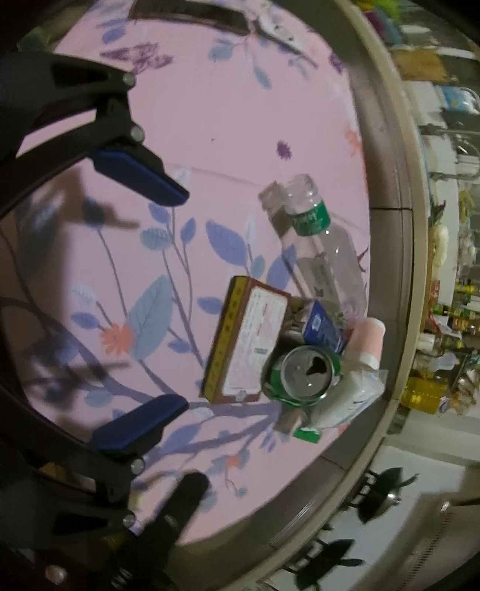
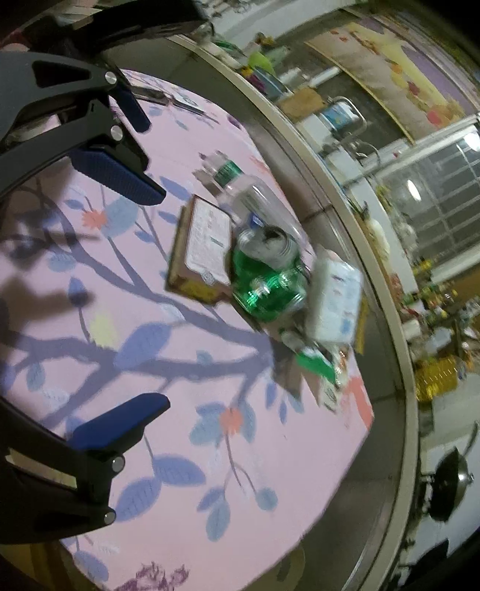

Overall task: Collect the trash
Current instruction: 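Move both tools toward the pile of trash on the table, then grasp the clear plastic bottle with the left tool while the right tool grasps the brown box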

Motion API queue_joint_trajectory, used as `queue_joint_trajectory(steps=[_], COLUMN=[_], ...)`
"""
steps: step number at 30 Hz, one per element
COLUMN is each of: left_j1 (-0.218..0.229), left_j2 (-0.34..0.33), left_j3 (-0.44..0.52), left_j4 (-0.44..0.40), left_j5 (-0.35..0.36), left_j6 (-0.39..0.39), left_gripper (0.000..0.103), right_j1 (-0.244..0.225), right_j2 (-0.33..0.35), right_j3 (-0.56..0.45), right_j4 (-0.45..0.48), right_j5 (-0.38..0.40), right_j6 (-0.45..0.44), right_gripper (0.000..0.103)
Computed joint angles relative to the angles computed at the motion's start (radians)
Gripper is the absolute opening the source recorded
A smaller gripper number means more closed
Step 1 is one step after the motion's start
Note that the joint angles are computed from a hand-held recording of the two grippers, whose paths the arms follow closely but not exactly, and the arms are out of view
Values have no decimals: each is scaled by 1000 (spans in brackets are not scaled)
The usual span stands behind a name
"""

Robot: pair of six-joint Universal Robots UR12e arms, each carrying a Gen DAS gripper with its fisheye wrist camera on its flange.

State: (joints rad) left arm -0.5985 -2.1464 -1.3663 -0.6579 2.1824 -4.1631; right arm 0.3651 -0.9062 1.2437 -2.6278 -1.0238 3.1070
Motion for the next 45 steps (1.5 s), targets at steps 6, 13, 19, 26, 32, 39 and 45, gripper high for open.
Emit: queue_joint_trajectory(steps=[6, 13, 19, 26, 32, 39, 45], left_j1=[47, 127, 198, 245, 231, 201, 149], left_j2=[43, 26, -29, -79, -59, 21, 66], left_j3=[-51, -19, 76, 181, 140, 9, -67], left_j4=[-17, -24, -67, -191, -162, -70, 26], left_j5=[24, 46, -172, -340, -325, -318, -312], left_j6=[-5, 279, 458, 499, 465, 323, 257], left_gripper=[98, 98, 98, 75, 65, 62, 61], right_j1=[1, 28, 56, 65, 59, 59, 34], right_j2=[20, 70, 112, 184, 215, 157, 73], right_j3=[-31, -109, -170, -293, -368, -272, -147], right_j4=[62, 62, 89, 216, 348, 326, 348], right_j5=[36, -19, -77, -86, -18, 16, 123], right_j6=[-23, -330, -593, -655, -690, -678, -651], right_gripper=[98, 97, 97, 97, 73, 67, 64])
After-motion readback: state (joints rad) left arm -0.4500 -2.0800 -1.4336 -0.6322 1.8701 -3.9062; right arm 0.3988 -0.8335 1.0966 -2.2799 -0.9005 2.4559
